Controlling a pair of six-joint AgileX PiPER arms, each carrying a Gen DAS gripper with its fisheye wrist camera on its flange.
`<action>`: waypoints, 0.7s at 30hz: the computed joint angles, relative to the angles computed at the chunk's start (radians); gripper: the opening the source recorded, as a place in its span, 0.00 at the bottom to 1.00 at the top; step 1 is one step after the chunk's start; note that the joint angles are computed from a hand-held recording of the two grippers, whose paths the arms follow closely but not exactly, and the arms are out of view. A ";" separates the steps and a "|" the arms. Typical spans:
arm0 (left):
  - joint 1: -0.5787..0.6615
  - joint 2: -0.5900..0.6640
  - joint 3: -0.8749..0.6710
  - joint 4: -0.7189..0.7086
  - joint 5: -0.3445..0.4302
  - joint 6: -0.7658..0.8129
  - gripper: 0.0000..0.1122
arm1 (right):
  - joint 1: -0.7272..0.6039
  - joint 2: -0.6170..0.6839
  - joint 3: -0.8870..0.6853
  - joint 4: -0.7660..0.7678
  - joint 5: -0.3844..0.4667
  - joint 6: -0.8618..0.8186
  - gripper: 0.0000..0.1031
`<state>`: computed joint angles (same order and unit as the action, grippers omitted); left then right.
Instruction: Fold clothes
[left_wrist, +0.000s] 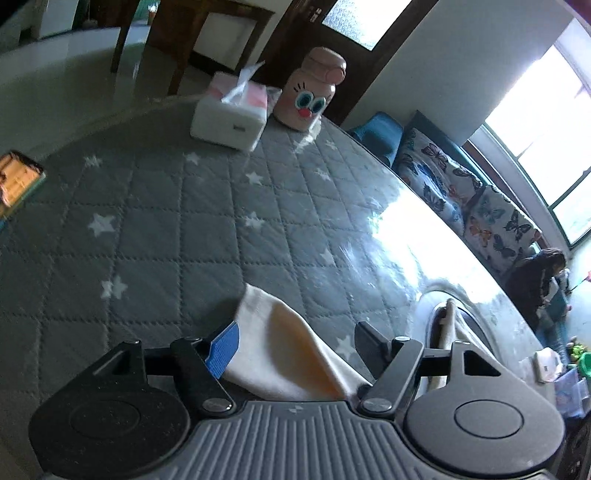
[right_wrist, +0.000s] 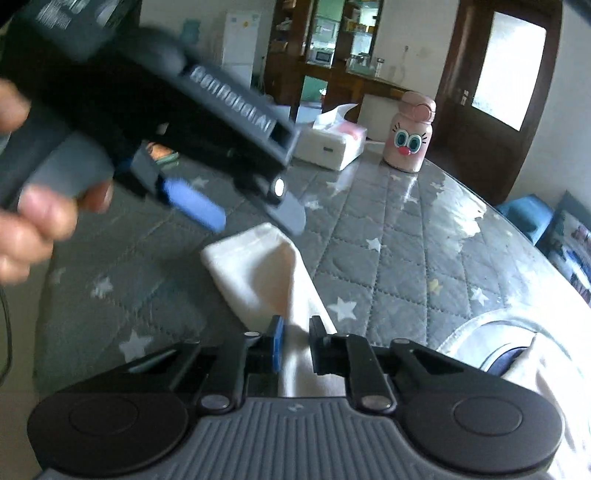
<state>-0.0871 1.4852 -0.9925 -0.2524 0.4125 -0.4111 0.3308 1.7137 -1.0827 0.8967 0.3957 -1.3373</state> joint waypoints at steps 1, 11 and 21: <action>0.003 0.008 -0.001 -0.025 -0.001 0.008 0.64 | 0.004 0.006 -0.008 -0.006 0.000 0.007 0.13; 0.023 0.031 0.020 -0.215 -0.025 0.106 0.67 | -0.004 0.026 -0.036 0.015 0.025 -0.005 0.02; 0.027 0.055 0.018 -0.332 -0.051 0.168 0.70 | -0.036 -0.036 -0.005 0.057 0.135 -0.057 0.02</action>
